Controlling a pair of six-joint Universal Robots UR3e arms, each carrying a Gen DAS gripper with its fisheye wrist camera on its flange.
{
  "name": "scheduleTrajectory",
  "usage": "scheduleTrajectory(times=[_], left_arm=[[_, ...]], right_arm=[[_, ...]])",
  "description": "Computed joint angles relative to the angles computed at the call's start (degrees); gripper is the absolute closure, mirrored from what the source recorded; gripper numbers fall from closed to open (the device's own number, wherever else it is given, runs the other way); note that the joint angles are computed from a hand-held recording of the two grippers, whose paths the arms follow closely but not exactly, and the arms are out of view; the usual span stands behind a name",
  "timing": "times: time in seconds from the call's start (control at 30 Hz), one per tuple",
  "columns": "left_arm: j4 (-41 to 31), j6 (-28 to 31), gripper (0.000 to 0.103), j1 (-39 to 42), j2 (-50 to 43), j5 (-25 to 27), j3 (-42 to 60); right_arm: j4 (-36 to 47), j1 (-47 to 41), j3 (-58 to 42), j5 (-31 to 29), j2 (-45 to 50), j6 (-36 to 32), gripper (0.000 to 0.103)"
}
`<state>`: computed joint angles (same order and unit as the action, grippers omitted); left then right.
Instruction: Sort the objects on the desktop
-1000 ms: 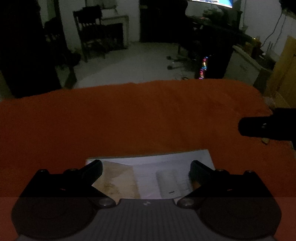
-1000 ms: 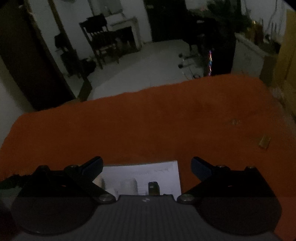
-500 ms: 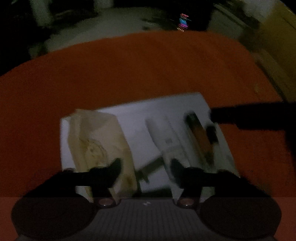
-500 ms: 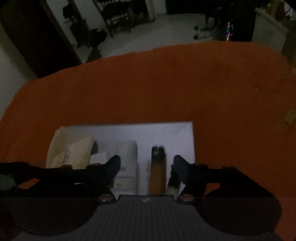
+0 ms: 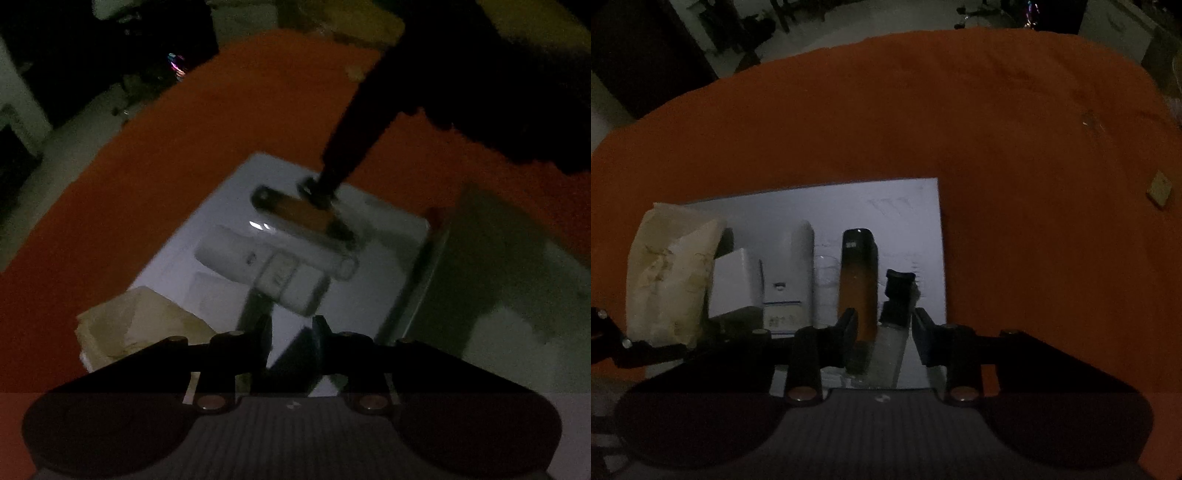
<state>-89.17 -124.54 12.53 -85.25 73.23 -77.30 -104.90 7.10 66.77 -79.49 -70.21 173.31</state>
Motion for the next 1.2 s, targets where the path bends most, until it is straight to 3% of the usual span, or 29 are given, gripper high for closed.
scheduleTrajectory(times=[0.33, 0.5, 0.6, 0.67, 0.7, 0.73, 0.77, 1.0, 1.1, 1.17, 1.2], left_arm=[[-2.48, 11.23, 0.085, -1.07, -7.35, -0.53, 3.9], [0.29, 15.51, 0.06, -4.67, -11.76, 2.97, 7.98], [6.83, 14.7, 0.061, -6.48, -12.15, 5.71, 5.48], [4.91, 15.46, 0.061, -7.6, -13.38, 6.86, 6.28], [4.81, 16.94, 0.065, -8.21, -12.92, 7.32, 5.34], [6.33, 18.6, 0.078, -8.59, -11.83, 7.53, 3.29], [8.22, 20.13, 0.079, -8.96, -10.81, 7.72, 1.17], [15.03, 28.3, 0.079, -9.74, -7.54, 8.55, -5.22], [19.47, 31.24, 0.079, -11.7, -7.0, 12.95, -8.22], [20.09, 31.85, 0.079, -11.26, -6.66, 12.32, -8.58], [19.1, 31.75, 0.079, -10.75, -6.61, 11.58, -8.02]], right_arm=[[2.9, 1.21, -1.15, -0.82, 1.48, -1.09, 0.065], [4.28, 0.91, -4.54, 0.03, 3.51, 1.94, 0.064], [5.68, 1.56, -6.58, -1.09, 4.8, 1.86, 0.064], [5.91, 2.2, -6.97, -2.43, 5.24, 1.67, 0.065], [5.43, 2.46, -6.66, -3.1, 5.19, 1.94, 0.065], [4.7, 2.66, -6.35, -3.79, 5.04, 2.61, 0.066], [5.0, 2.76, -6.84, -4.18, 5.28, 2.84, 0.066], [7.45, 4.44, -8.63, -7.06, 6.6, 1.2, 0.066], [5.02, 5.48, -6.44, -8.73, 5.47, 0.23, 0.067], [4.35, 5.89, -5.85, -9.1, 4.95, 0.02, 0.081], [4.3, 5.9, -5.81, -9.16, 4.86, -0.02, 0.081]])
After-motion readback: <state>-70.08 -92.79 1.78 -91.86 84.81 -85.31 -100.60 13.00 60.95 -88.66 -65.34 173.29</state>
